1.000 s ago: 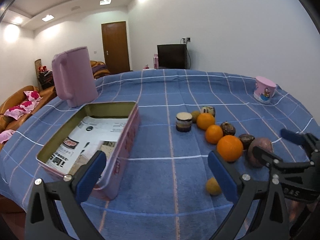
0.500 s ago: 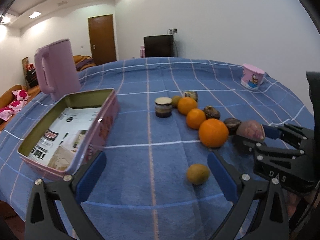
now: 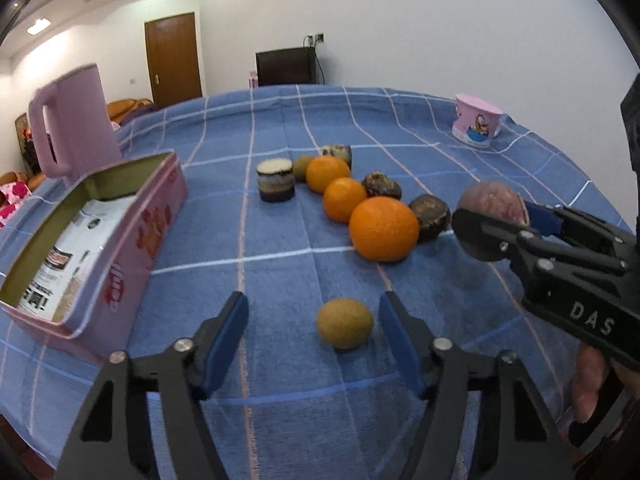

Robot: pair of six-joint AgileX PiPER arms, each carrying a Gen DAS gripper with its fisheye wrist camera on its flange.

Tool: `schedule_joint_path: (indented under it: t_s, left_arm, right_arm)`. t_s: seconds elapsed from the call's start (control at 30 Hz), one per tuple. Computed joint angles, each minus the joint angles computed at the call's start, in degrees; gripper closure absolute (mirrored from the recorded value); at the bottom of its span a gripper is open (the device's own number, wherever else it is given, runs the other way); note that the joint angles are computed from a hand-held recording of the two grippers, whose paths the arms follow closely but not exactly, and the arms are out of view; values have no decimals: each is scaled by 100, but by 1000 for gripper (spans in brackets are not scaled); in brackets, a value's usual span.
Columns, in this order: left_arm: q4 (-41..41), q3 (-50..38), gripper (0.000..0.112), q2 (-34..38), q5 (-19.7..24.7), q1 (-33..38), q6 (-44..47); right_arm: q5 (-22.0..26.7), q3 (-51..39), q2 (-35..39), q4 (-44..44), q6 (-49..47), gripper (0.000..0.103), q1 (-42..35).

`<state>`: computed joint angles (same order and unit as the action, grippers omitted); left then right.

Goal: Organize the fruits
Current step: 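Close the left tool on the brown kiwi while the right tool holds the purple fruit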

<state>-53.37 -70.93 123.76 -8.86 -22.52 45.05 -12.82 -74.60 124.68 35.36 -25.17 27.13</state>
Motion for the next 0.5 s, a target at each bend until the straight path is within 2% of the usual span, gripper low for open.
schedule_joint_path:
  t_s: [0.1,0.17,0.23,0.27,0.37,0.5]
  left_arm:
    - [-69,-103,56,77,194,48,47]
    - [235,-87,57,88,148,34,-252]
    - [836,-81,66,93,185,41,-806]
    - [875,-92,67,104,177,35,-816]
    - [1419,-36,83,96,96,-4,-1234]
    - [1975,-8,83,77,111,29,-1781]
  right_arm:
    - [23,-50,28,328,-425,52,46]
    - [60,-75,45,354,-476,52,37]
    - [121,-121,61,461,-597,52,35]
    - [144,-149,74,556,-716,52,40]
    - [144,-188,90,1008,-1247,52,81]
    - [140,-167,84,834,-1083,52,74]
